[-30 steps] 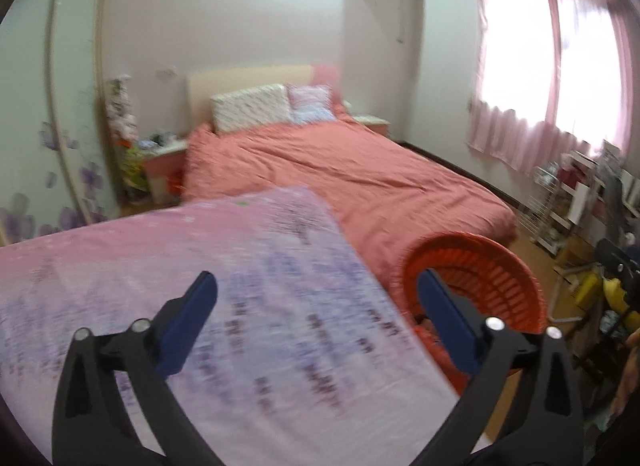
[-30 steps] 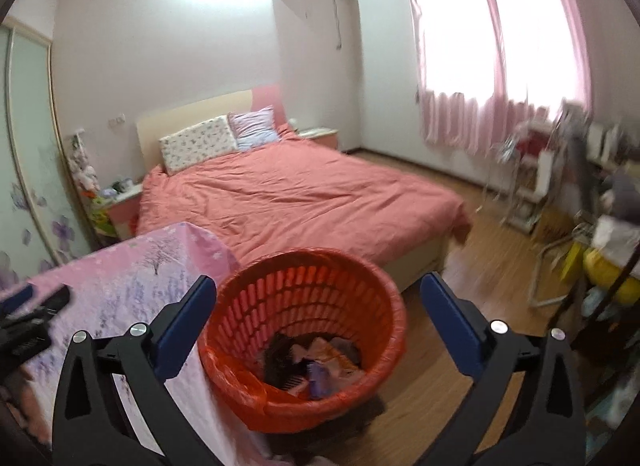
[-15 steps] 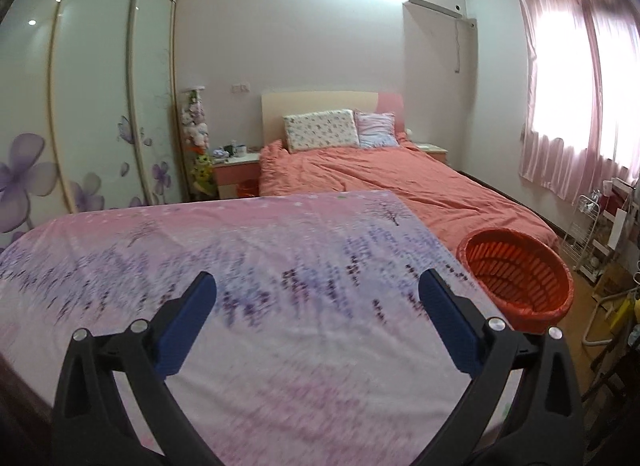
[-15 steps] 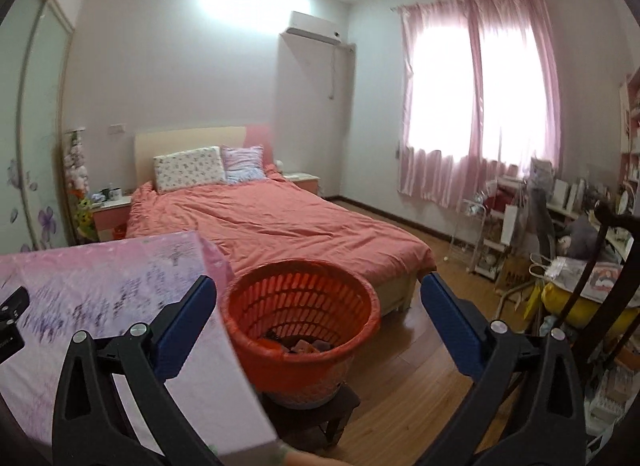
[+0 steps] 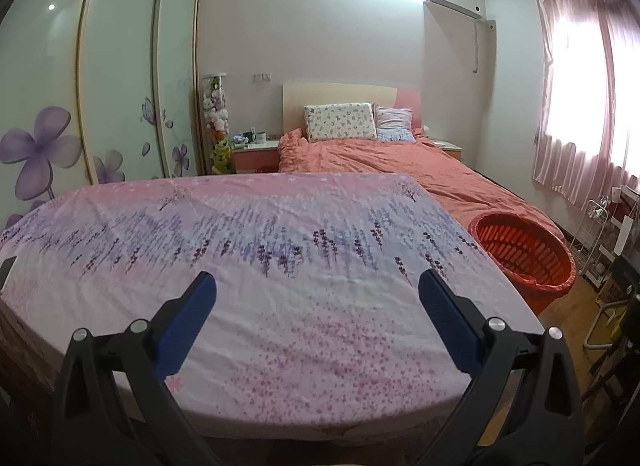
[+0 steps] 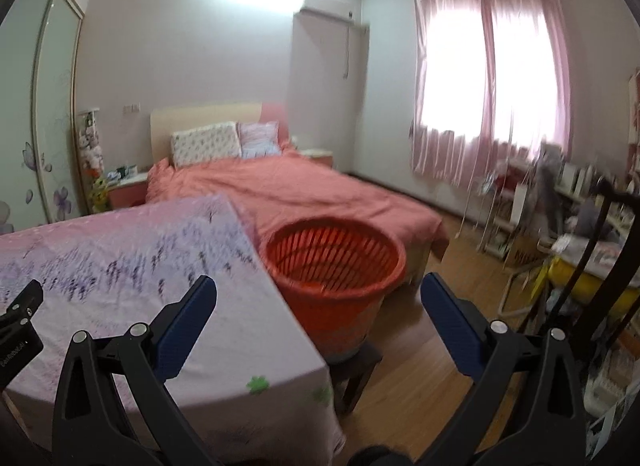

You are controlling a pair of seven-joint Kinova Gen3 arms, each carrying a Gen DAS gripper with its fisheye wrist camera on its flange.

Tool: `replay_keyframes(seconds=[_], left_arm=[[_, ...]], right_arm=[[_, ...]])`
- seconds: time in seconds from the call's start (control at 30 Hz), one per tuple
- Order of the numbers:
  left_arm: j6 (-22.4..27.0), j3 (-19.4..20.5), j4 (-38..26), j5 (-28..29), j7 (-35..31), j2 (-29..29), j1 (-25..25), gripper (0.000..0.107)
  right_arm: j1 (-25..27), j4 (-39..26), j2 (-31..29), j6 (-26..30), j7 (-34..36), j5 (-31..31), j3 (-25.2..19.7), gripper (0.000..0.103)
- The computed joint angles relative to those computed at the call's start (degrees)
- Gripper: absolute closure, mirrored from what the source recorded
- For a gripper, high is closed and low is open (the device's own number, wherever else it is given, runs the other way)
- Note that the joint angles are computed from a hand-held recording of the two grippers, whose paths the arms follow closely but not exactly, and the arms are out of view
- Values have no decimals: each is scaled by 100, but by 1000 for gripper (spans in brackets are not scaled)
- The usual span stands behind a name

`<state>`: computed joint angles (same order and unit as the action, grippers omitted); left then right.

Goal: Collect trash

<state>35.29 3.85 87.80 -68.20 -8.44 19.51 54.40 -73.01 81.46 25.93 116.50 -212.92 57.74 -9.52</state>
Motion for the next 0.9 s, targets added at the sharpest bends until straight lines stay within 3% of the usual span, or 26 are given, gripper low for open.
replay_keyframes(seconds=[0.5,0.9], left_arm=[[242,10,-238,509,-443,80,119,8],[251,19,-323,752,-628,33,142,8]], right_arm=[[49,-399,152,-97,-136,-708,109,2],[20,-348,14,-255,-226,-679,47,2]])
